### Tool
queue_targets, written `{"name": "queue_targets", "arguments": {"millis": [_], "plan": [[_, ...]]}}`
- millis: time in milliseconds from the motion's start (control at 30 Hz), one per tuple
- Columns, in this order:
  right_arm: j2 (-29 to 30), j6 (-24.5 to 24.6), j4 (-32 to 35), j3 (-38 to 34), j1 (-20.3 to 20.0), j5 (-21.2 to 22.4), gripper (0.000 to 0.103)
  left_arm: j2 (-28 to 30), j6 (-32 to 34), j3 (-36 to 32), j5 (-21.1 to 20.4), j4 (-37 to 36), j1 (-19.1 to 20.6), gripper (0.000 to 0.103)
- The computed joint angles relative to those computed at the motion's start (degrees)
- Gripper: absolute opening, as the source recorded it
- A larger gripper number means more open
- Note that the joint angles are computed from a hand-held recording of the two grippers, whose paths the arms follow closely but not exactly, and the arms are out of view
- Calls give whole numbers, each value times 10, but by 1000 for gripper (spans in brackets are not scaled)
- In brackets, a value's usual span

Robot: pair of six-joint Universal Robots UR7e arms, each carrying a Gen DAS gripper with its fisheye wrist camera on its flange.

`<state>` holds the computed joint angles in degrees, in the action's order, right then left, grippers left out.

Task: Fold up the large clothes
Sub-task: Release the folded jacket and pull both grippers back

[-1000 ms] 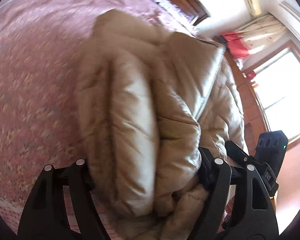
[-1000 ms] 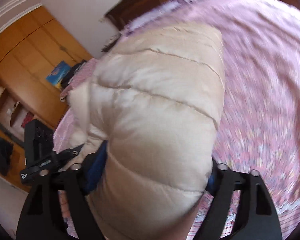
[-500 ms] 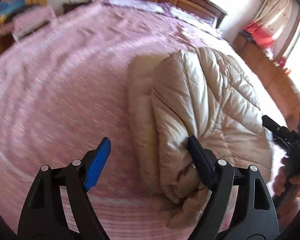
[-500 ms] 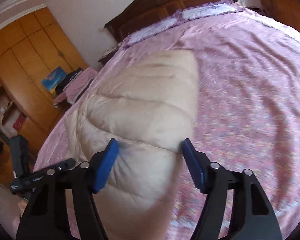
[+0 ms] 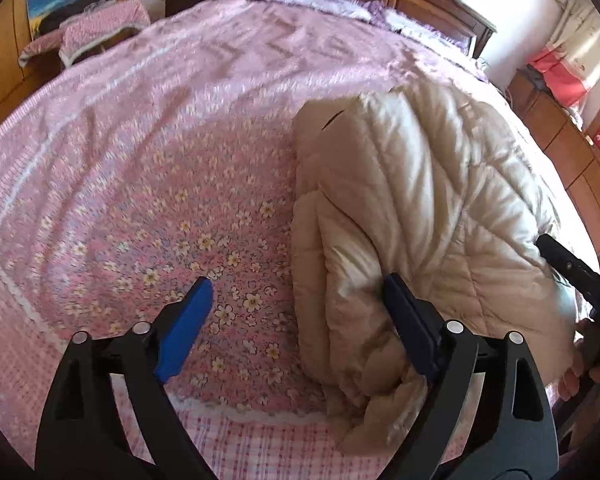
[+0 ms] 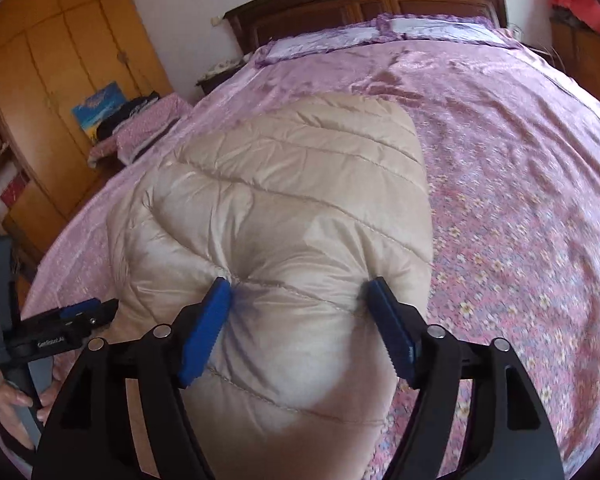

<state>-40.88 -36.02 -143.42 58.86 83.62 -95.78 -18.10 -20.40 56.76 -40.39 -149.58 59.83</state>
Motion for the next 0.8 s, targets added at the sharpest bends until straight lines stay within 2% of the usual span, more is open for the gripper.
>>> {"name": "queue_targets", "arguments": {"millis": [67, 133, 233, 267, 300, 367, 500, 700, 800], "plan": [[-18, 16, -8, 22, -2, 5, 83, -13, 5, 23, 4, -16, -10, 91], [-38, 20, -21, 48, -2, 10, 85, -23, 8, 46, 17, -34, -22, 96], [-71, 23, -46, 93, 1, 4, 88, -34, 18, 70, 37, -57, -40, 99], [-80, 24, -51, 105, 2, 0, 90, -36, 19, 75, 39, -60, -45, 99], [-87, 25, -55, 114, 4, -2, 98, -37, 19, 79, 42, -61, -49, 99], [-107, 24, -69, 144, 6, -9, 98, -38, 15, 86, 44, -59, -57, 99], [-137, 24, -96, 196, 10, -30, 98, -31, -20, 87, 54, -18, -69, 99], [-156, 24, -127, 247, 13, -63, 98, -23, -78, 86, 46, 54, -79, 99], [-163, 29, -144, 270, 11, -77, 98, -19, -103, 89, 57, 85, -84, 99]]}}
